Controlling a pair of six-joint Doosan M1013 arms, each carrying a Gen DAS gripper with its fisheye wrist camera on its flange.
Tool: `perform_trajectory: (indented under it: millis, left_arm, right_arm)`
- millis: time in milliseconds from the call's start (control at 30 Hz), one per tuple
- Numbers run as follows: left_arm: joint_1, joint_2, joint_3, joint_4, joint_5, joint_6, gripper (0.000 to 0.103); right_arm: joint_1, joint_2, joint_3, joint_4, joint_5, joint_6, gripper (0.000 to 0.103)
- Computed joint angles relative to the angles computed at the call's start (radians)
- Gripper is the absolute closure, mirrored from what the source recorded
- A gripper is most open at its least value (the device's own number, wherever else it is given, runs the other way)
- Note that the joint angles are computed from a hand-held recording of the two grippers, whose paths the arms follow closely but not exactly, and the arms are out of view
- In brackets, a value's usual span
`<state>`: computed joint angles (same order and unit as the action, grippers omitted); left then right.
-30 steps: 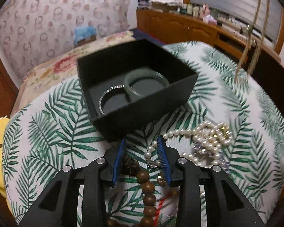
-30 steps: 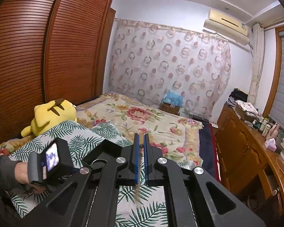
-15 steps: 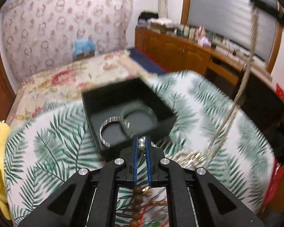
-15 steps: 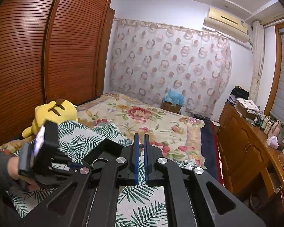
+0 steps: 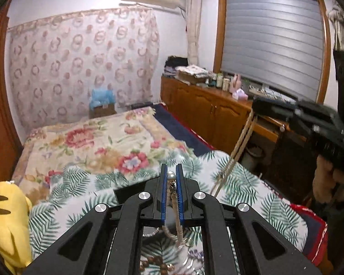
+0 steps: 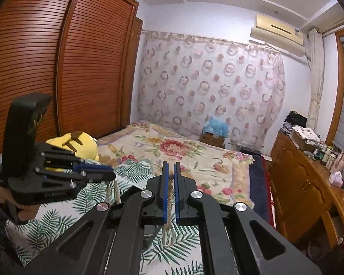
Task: Organize jewelry
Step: 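Lower the held jewelry into the black box and open both grippers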
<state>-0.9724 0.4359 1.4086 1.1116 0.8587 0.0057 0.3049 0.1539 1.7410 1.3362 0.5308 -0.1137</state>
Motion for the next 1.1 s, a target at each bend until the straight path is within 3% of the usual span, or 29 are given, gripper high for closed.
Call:
perform_trajectory:
  millis: [567,833,1100]
  left_arm:
    - [0.057,-0.023,-0.007,0.006,-0.008,0.008,0.097]
    - [0.088,-0.009,-0.006,-0.033,-0.027,0.021,0.097]
    - [0.105,0.006,0.029,-0.13,-0.061,0.055,0.096]
  right_arm:
    - [0.031,0.094,-0.13,-0.09,0.079,0.11,0.098]
    - [0.038,0.135,-0.178,-0.121,0.088,0.162,0.098]
    - [0.062,0.192,-0.203,-0.255,0.108,0.266,0.098]
